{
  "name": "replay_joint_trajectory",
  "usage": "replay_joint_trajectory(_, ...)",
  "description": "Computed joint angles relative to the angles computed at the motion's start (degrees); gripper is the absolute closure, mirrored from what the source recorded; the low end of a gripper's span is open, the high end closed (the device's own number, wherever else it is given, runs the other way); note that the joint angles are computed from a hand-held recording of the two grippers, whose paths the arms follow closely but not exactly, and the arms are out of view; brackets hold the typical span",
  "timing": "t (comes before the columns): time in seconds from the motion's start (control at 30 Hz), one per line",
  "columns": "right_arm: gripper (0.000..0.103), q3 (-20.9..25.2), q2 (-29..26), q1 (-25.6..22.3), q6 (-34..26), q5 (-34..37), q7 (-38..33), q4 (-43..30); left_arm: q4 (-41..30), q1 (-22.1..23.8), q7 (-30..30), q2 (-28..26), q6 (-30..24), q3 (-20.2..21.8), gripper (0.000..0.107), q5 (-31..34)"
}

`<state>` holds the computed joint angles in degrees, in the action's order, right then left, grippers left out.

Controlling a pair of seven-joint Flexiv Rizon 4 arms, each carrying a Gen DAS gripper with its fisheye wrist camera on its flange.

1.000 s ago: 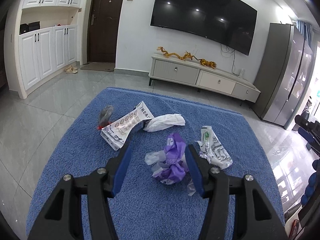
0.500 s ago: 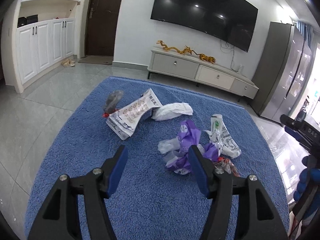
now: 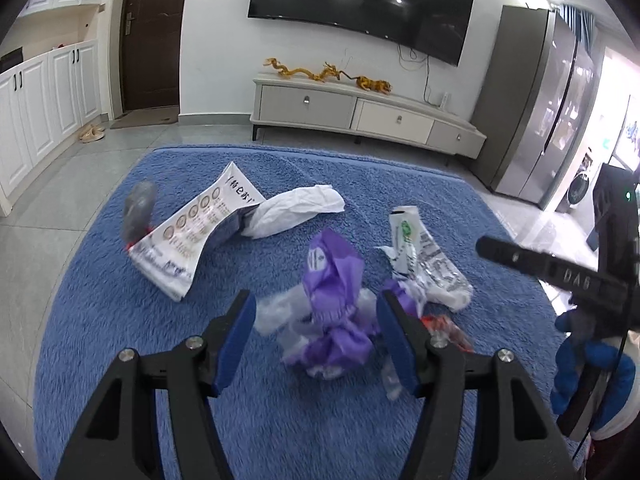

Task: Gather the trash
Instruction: 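Grasp the purple bag with the left tool while the right tool grasps the white printed bag, then carry the purple bag and white printed bag over the bucket bin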

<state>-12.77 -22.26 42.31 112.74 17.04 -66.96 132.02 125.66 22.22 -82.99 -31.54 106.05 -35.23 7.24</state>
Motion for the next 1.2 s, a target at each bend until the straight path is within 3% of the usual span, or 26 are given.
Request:
replay_joint_trajectory(0.07,0.041,4.7,-1.5,-5.3,-0.3,-2.9,1.2,-1.3,-1.7,-1.6,1.2,-0.4,-1.4,1.4,0.046,-0.2)
replay_joint_trajectory(0.23,0.041,10.0,-4.9,-12.4,-0.8,-7.8,3.8,-3.6,-4.5,-3.6,5.9,-1.4,-5.0,2.3,0.047,-2.1)
replay_joint_trajectory(0.37,0.041,15.7,-7.0,-19.2,0.2,-13.0,5.9,-4.5,-5.3,-6.8,9.4,-1.7,-5.7,4.6,0.067,-4.3)
replay_joint_trajectory(0.47,0.041,16.1,-7.5,-19.8,1.6,-15.2,5.6,-4.1,-5.2,-7.9,10.7,-1.9,-5.3,5.3,0.076,-5.6)
replay_joint_trajectory(0.57,0.057,16.0,-7.5,-19.4,2.1,-16.6,4.9,-3.8,-4.3,-7.6,10.8,-1.5,-4.2,4.8,0.084,-6.1)
replay_joint_trajectory(0.63,0.073,14.5,-7.1,-17.3,1.7,-16.3,3.8,-3.4,-3.1,-5.7,10.4,-0.9,-3.1,2.9,0.085,-5.9)
replay_joint_trajectory(0.73,0.088,15.3,-6.7,-17.6,1.9,-16.4,3.8,-2.8,-1.5,-1.6,9.1,-0.4,-1.9,-1.0,0.085,-4.5)
replay_joint_trajectory(0.9,0.096,18.3,-5.9,-20.3,4.9,-16.6,5.7,-0.9,2.3,7.4,5.0,1.5,-0.7,-8.9,0.088,-1.4)
replay_joint_trajectory(1.2,0.099,18.0,-1.1,-17.8,9.9,-12.3,5.5,4.6,9.0,18.5,-2.9,8.5,0.9,-17.7,0.088,2.9)
